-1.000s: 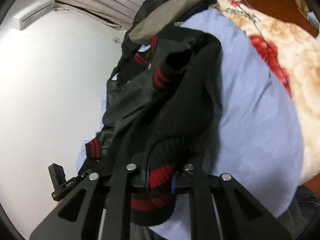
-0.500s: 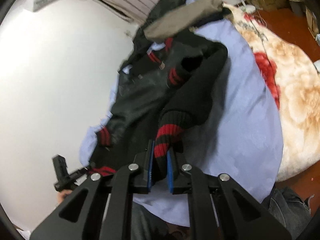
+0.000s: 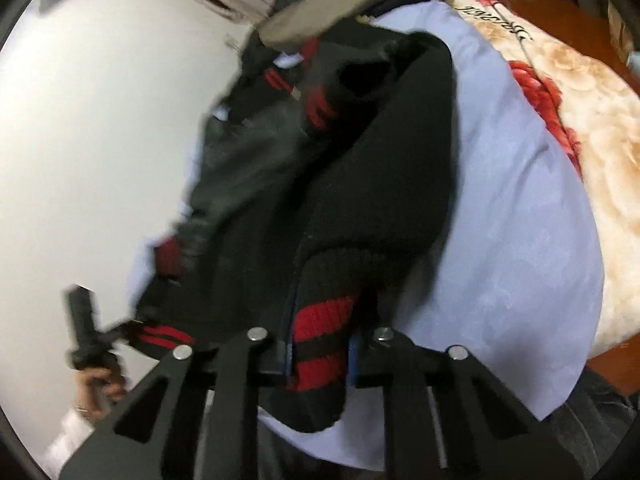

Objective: Fold large clothes

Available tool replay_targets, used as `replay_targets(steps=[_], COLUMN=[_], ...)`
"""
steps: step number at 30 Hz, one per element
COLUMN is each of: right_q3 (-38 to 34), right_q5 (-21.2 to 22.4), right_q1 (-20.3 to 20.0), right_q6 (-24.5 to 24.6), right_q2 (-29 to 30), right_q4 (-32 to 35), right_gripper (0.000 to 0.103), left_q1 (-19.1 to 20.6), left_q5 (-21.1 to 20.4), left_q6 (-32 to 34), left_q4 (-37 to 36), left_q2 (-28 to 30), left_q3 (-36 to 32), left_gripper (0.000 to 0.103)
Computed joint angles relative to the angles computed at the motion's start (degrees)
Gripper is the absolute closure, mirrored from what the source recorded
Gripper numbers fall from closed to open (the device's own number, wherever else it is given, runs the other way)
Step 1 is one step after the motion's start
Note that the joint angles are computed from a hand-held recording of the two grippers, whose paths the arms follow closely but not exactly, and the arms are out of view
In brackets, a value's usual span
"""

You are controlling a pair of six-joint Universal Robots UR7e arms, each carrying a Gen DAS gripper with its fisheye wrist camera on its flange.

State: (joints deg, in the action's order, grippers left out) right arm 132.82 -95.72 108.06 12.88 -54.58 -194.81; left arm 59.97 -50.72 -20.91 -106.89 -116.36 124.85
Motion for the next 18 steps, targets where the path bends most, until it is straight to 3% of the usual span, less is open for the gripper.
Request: replay_targets(steps=[6, 9, 12, 15, 16, 18], right_q3=[-2.49, -3.65, -2.5, -0.82, -0.11, 1.67], right_q5=[1.32, 0.47, 2.39, 2.32, 2.04, 3.13], right_q1=[2.29, 2.93, 1.09, -1.0, -1.49, -3.25], right_q6=[0.67, 0.28, -0.06, 0.71, 0.53, 0.26], right_q2=[-4.34, -4.0, -3.23, -0.71, 0.25, 2.46], right_q4=[5.95, 8.84, 7.52, 4.59, 2.76, -2.53], right_gripper=[0.089, 0.088, 0.087, 0.083, 0.083, 0.08], left_q1=[-0.63, 0.29, 1.67, 2.31, 2.8, 3.12], left_q5=[-2.09, -4.48, -5.89, -4.37, -4.11, -3.6], left_q6=[-2.65, -3.24, -3.19, -3.59, -3.58, -3.05], left_q4=[3.49, 4.82, 3.6, 3.48, 2.04, -0.8], left_q2=[1.73, 3.15, 4.1, 4.84, 4.65, 4.09], left_q3=[-4.31, -5.97, -5.58, -3.7, -2.3, -0.2], left_gripper=[0.072, 0.064, 0.057, 0.052, 0.046, 0.043])
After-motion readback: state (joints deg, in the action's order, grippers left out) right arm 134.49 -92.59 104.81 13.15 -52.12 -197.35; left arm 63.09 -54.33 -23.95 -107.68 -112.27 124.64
